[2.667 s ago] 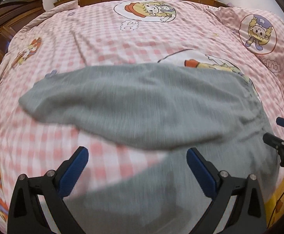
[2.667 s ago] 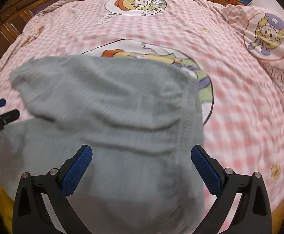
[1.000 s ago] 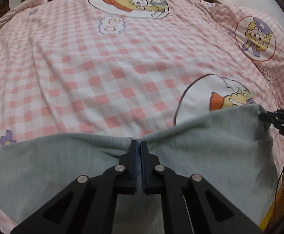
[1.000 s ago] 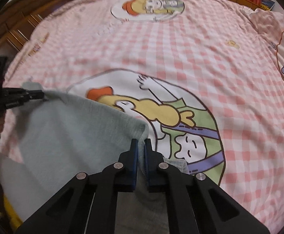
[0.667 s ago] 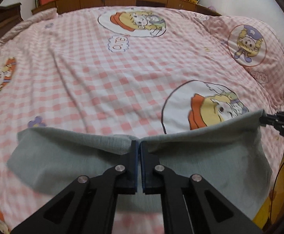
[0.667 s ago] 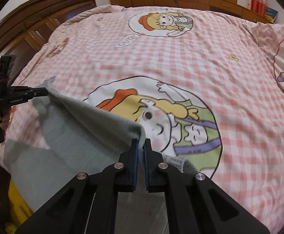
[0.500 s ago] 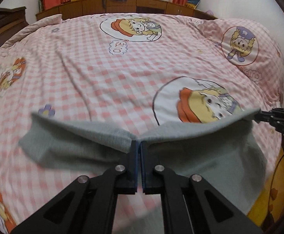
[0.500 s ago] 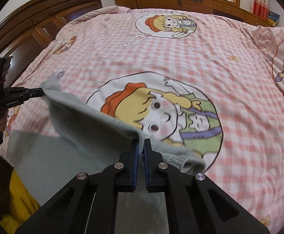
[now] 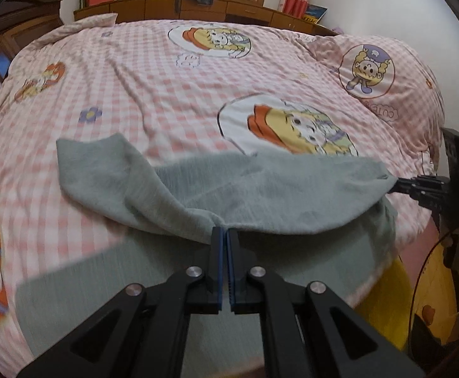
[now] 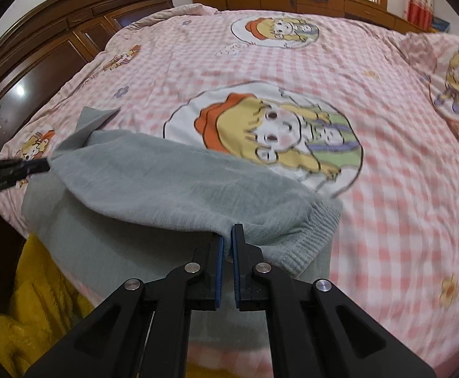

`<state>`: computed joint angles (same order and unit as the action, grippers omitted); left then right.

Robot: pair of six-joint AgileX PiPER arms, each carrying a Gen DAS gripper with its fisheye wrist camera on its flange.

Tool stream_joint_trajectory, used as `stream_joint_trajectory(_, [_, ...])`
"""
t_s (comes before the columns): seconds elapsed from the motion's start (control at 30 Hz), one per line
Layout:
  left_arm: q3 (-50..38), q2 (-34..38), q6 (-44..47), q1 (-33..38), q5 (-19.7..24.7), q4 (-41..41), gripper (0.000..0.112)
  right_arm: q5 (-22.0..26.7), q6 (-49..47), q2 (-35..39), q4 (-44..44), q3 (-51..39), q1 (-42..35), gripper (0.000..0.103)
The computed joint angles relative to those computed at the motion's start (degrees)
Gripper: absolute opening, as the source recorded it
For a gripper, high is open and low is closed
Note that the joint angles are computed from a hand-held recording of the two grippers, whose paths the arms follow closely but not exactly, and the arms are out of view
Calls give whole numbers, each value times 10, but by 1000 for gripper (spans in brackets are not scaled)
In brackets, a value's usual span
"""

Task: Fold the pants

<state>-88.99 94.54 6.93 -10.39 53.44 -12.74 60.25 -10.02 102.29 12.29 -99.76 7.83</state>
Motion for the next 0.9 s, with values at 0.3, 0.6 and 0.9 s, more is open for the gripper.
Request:
stream_joint_trajectory(0.3, [149, -75, 0, -7, -17, -39, 0, -35, 18, -64, 4, 137, -1, 6])
stream_joint_trajectory(0.6, [131, -27, -46, 4, -22, -62, 33, -44, 117, -57, -69, 186, 19, 18])
stream_joint_trajectory(0.9, [67, 30, -103, -5, -26, -54, 42, -67, 206, -136, -45, 235, -16, 42])
